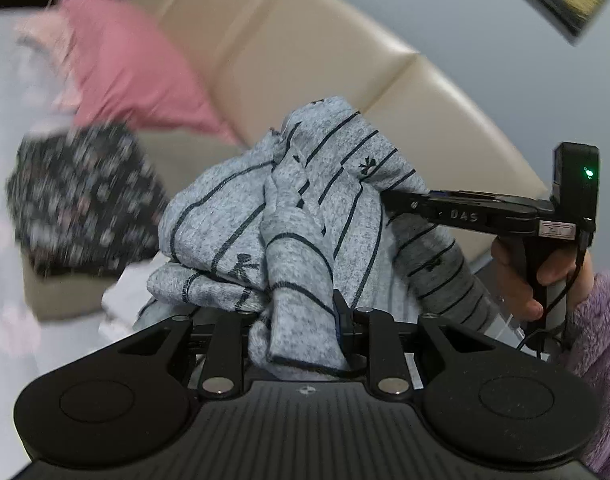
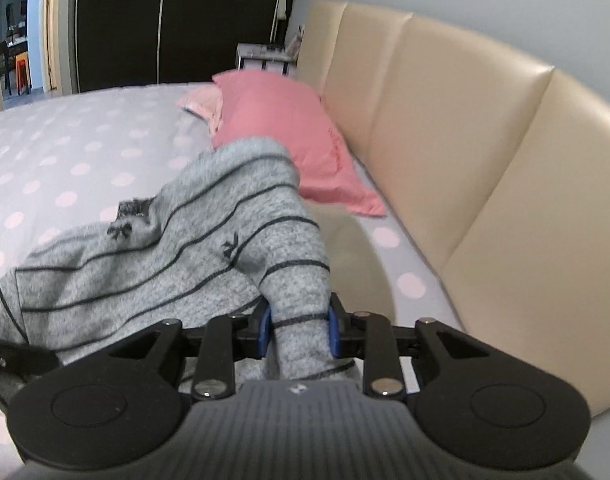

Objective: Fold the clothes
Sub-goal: 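Carry the folded shirt with both grippers to the clothes stack by the headboard, then lower the shirt onto the clothes stack and open both grippers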

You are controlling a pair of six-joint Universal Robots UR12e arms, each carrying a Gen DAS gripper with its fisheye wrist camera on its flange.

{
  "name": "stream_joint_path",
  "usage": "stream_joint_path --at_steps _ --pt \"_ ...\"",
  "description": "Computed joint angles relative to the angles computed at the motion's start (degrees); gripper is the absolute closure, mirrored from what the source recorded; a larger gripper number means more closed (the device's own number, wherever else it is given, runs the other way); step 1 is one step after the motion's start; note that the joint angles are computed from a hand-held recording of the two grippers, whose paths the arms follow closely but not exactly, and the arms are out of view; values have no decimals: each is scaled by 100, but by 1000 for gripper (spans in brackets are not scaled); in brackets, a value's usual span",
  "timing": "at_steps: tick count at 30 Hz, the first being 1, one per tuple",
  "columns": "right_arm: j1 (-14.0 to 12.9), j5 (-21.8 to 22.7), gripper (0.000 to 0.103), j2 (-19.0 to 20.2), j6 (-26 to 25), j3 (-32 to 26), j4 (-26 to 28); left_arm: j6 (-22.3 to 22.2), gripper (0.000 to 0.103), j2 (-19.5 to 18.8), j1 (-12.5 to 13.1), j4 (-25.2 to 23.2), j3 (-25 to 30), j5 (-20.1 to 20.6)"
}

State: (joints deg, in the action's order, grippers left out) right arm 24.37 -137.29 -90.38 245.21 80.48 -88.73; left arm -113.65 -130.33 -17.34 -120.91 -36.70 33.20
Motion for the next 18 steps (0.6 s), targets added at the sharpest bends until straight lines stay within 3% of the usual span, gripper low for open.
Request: stream_joint_path --at_steps 4,8,12,15,18 --pt "24 -179 56 -22 691 94 232 -39 75 -262 -40 -119 341 88" --pt "260 -426 50 -253 2094 203 632 14 67 -476 -3 -581 763 4" --pt "557 -572 45 -459 3553 283 1196 9 58 -452 50 -501 699 -158" --pt "893 -527 39 -484 4977 252 1951 -301 45 -331 101 -30 382 -364" --pt "1150 -432 33 -632 5952 583 1783 -655 44 -310 103 417 245 -418"
